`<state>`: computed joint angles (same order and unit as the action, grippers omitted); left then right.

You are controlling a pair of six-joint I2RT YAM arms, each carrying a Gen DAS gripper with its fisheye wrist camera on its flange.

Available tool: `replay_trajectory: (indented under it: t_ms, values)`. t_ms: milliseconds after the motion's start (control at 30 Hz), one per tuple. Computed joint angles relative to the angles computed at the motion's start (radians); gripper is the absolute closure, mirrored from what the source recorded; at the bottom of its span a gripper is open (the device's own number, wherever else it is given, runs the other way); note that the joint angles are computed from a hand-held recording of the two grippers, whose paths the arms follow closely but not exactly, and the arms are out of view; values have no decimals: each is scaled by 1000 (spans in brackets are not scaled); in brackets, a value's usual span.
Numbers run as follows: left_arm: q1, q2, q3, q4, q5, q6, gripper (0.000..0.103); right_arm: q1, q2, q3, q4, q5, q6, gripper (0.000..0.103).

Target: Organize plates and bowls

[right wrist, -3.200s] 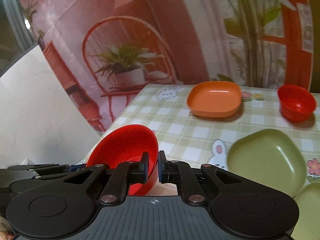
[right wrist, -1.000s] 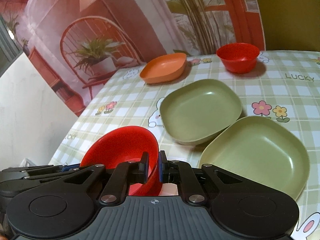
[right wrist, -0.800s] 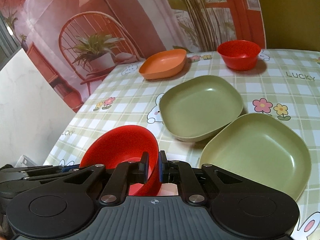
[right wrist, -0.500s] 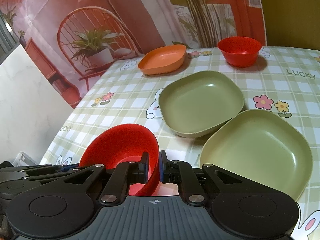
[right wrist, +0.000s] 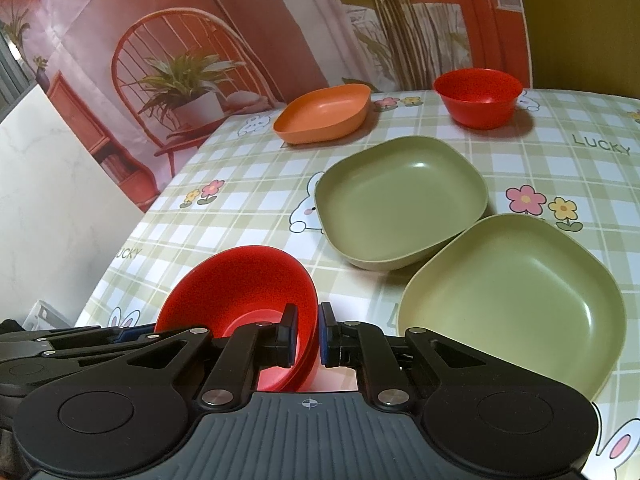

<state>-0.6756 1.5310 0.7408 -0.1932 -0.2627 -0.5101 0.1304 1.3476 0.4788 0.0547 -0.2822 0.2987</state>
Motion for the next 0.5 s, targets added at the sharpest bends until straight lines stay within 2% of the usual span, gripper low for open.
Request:
replay_trajectory:
  t_ms: [267,500]
  values:
    - [-5,-4,-4,1,0,2,70,-2,0,-2,3,2,1,91]
    - [-9,-11,-14,10,-8,9,68,-6,-3,-5,4,2,2,91]
